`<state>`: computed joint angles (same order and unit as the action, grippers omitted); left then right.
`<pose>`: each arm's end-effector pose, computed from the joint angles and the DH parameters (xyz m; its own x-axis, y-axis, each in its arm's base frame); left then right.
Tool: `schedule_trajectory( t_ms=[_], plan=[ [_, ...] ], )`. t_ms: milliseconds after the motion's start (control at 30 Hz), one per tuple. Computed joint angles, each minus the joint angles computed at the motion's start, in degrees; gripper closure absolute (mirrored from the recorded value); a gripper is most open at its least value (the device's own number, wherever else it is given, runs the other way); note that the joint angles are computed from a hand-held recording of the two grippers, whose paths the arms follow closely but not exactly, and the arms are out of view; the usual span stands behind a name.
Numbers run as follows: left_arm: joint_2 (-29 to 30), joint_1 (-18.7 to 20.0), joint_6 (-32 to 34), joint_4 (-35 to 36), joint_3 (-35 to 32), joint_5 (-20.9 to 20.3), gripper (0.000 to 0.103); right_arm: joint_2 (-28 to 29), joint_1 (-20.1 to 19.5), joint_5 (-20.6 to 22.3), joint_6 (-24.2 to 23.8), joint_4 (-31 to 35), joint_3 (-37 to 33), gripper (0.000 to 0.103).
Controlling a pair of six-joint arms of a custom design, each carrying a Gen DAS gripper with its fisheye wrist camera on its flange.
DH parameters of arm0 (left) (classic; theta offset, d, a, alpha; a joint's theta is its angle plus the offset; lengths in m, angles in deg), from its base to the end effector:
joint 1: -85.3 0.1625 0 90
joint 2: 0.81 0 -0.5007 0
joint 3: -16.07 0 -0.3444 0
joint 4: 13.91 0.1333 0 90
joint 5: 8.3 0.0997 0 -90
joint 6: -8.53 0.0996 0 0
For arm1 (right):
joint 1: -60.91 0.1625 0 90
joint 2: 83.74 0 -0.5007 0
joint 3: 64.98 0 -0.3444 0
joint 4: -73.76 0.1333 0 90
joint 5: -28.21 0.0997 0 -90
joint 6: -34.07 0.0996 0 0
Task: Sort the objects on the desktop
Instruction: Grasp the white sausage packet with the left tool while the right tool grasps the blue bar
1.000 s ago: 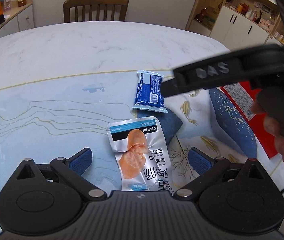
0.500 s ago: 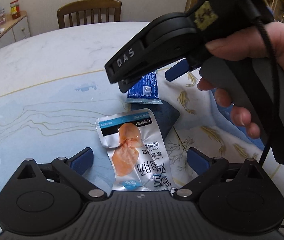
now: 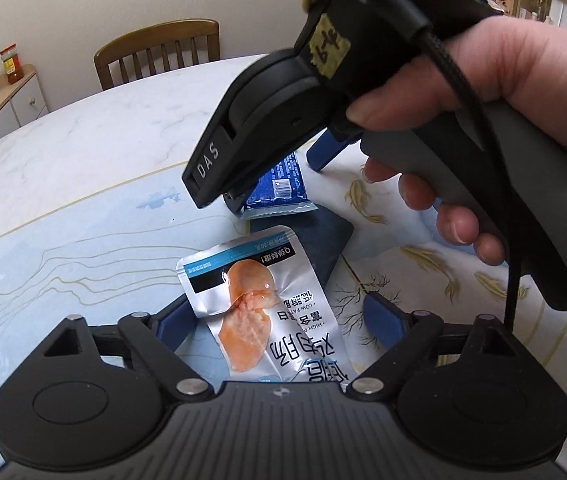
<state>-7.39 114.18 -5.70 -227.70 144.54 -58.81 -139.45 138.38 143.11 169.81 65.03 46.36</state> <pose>-0.2707 -0.3739 -0.1461 -0.5943 0.5265 -0.6079 0.7521 0.6315 -0.1884 -0.0118 -0.4742 0.1578 -0.7000 -0.1554 0.6970 -0.4610 0.8438 -0.2748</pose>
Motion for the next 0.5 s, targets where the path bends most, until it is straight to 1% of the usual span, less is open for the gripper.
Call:
schedule_trajectory(
  t_ms=[100,167,233,367,500],
  plan=[
    [0.18,0.14,0.7,-0.71,-0.01,-0.18,0.019,-0.02,0.11,-0.04,-0.16,-0.37,0.16,0.042],
    [0.18,0.26,1.22,-1.22,0.02,-0.21,0.03,-0.14,0.09,-0.04,0.12,-0.28,0.07,0.05],
    [-0.17,0.53,1.55,-1.27,-0.04,-0.41,0.036,-0.28,0.02,-0.01,0.29,0.14,-0.17,0.055],
    [-0.63,0.9,2.0,-0.71,-0.2,-1.01,0.036,-0.45,0.08,0.53,0.64,1.48,-0.86,0.062],
    [-1.43,1.59,1.6,-0.39,-0.29,-2.1,0.037,-1.03,-0.27,0.57,0.11,1.6,-0.5,0.066]
  ],
)
